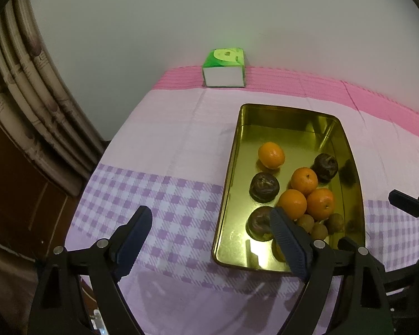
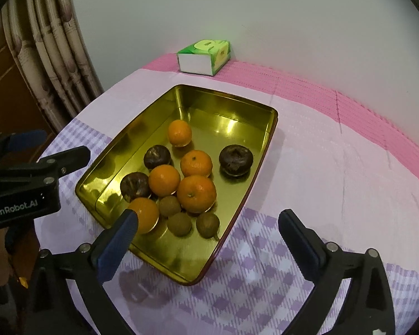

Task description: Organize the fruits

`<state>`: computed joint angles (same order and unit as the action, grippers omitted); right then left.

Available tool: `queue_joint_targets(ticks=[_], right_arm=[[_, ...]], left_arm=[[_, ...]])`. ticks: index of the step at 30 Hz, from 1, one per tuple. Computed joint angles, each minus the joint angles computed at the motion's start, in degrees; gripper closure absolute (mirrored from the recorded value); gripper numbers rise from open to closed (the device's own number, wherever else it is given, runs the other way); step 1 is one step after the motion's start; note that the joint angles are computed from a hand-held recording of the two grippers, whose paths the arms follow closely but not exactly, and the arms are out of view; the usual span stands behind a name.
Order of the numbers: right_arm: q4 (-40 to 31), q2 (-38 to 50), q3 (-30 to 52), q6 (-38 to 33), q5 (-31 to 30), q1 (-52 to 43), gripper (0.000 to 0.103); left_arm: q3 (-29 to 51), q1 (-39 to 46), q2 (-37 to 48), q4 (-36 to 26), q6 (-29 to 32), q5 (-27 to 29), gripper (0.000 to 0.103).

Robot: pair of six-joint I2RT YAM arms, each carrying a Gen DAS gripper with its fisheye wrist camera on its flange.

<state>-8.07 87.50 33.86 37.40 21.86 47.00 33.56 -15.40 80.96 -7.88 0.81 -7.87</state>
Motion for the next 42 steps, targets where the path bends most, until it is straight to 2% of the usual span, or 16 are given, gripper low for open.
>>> queue_joint_targets(ticks=[42], right_arm=[[-2.1, 4.2, 2.5, 1.5, 1.0, 1.9, 0.001]], left_arm=[[0.1, -0.3, 1.5, 0.0, 0.1, -0.2, 0.017]])
